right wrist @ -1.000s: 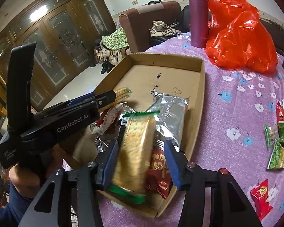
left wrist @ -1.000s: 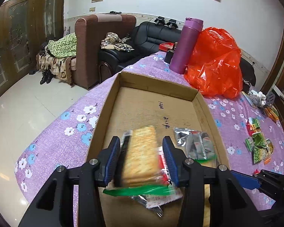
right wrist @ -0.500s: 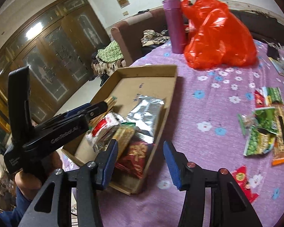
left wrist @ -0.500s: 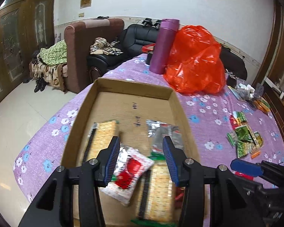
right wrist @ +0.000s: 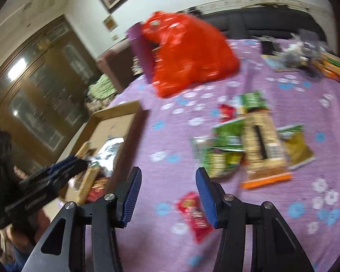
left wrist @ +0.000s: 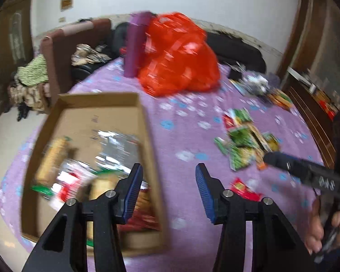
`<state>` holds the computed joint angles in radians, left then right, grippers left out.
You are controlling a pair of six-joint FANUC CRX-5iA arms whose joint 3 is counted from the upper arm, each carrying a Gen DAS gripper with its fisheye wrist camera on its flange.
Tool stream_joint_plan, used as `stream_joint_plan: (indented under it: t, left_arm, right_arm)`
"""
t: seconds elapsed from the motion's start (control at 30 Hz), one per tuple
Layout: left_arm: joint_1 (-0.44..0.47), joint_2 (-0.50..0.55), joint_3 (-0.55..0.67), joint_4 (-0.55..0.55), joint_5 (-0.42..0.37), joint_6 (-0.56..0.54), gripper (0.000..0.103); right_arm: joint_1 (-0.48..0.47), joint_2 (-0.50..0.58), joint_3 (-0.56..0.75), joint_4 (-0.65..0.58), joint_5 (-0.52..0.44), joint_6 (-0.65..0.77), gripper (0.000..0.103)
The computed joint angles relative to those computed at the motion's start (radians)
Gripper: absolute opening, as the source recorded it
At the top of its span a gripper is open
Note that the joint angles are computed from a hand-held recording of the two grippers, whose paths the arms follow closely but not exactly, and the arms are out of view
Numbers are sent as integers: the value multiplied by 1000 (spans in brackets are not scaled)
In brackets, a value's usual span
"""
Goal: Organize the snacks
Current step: 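Grasp red wrapped snack with left tool while right tool grasps yellow-green packet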
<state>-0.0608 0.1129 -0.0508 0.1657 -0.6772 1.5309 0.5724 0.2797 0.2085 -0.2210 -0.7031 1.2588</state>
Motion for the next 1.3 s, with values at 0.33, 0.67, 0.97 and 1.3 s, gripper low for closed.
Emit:
stream_joint_plan:
  t: [0.33,0.67,0.97,1.3]
  left_arm:
    - [-94,170,115,144,-215,55,55]
    - [-196,309,331,-104,-287,273,38]
    - [-174,256,193,-37,-92,55,17]
    - [-150,247,128,73,1,-68,17]
  right_arm:
    - [-74,-50,-148,130,136,-176,54]
    - [-152,-55,-174,36,192,-174,54]
    - [-158,-33,-200,194,177,-366,53]
    - [-106,60,-71,376,-2,-404,42]
